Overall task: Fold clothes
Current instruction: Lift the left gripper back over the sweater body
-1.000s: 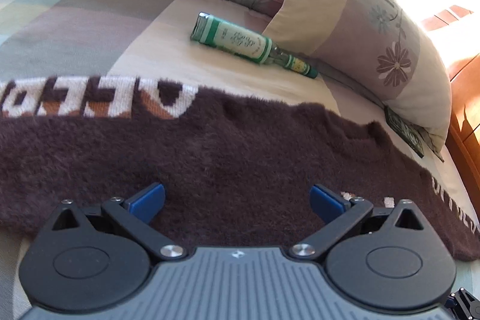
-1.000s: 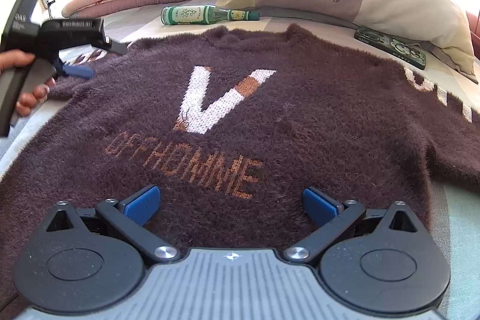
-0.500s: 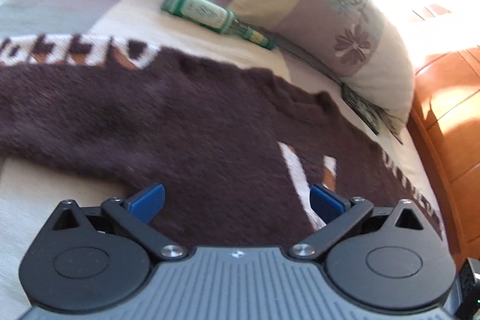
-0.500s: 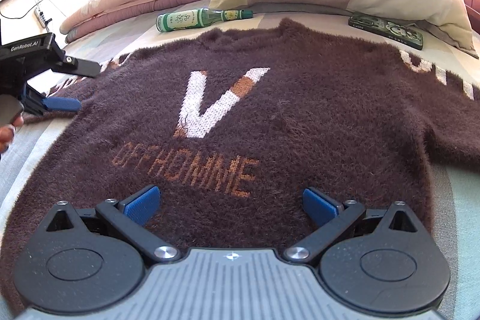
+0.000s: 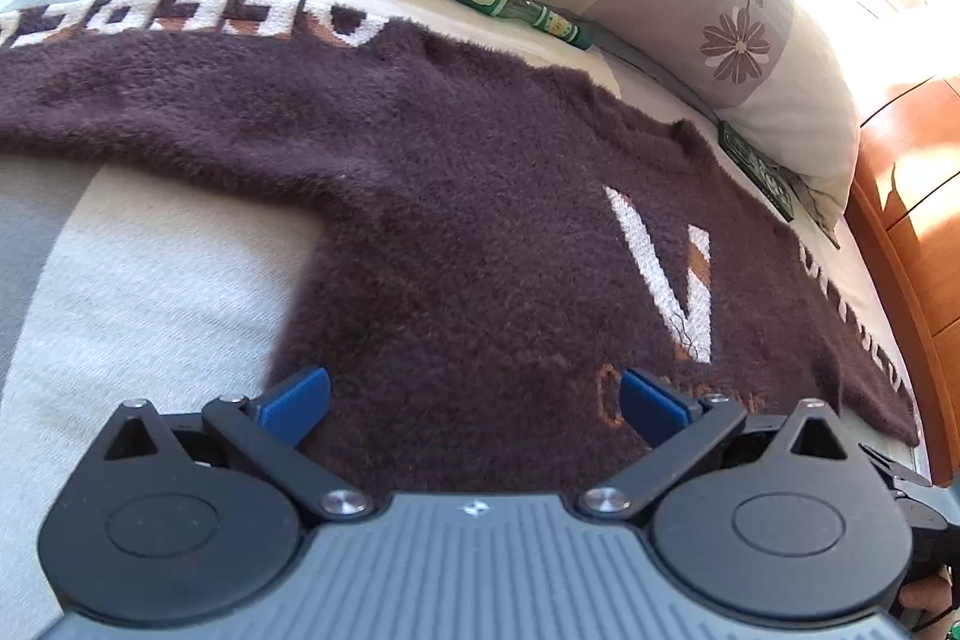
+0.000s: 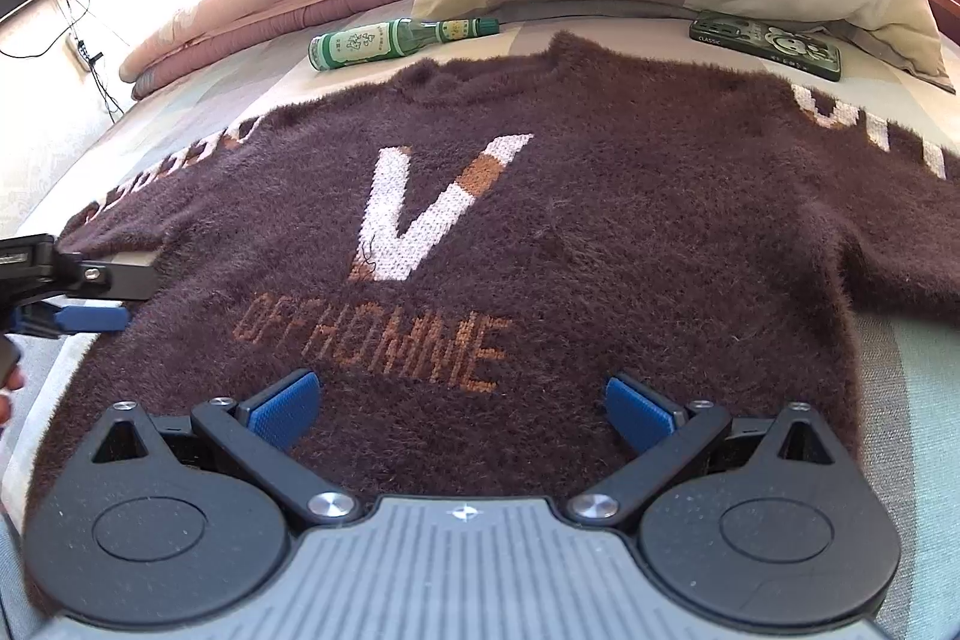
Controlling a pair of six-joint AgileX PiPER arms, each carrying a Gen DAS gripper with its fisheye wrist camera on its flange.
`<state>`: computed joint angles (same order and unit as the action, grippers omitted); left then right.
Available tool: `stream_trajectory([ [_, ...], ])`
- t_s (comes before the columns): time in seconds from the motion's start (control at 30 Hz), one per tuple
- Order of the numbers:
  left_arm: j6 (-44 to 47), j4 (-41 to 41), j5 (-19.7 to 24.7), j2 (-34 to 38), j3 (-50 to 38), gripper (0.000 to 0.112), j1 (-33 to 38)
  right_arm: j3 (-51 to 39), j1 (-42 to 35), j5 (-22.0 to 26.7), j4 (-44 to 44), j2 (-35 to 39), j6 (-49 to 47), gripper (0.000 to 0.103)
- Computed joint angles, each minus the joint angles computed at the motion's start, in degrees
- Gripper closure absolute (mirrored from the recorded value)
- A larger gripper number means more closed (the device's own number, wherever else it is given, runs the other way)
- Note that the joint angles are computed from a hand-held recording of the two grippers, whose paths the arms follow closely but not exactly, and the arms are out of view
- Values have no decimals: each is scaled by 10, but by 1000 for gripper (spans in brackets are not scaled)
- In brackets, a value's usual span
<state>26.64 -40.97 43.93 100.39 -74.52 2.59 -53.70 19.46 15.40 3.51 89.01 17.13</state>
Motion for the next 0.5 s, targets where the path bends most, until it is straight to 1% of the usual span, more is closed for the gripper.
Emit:
stream_trajectory([
  [0.07, 28, -39, 11, -17, 21, 10, 8, 0, 4, -3, -27, 3, 27, 0],
  [0.13, 79, -92, 16, -23, 46, 10, 10, -1, 9, -4, -57, 7, 57, 0],
  [0.17, 93, -106, 15, -25, 56, 10, 7, -2, 11, -5, -73, 9, 71, 0],
  [0.23, 90, -96, 0, -27, 74, 10, -1, -3, 14, -2, -90, 10, 84, 0],
  [0.33, 145, -127, -18, -48, 123, 10, 20, -5, 18, 2, -113, 11, 103, 0],
  [0.4, 146, -124, -25, -71, 147, 10, 39, -3, 17, 1, -98, 8, 90, 0],
  [0.5, 120, -105, -16, -95, 156, 10, 60, 2, 13, -4, -70, 1, 64, 0],
])
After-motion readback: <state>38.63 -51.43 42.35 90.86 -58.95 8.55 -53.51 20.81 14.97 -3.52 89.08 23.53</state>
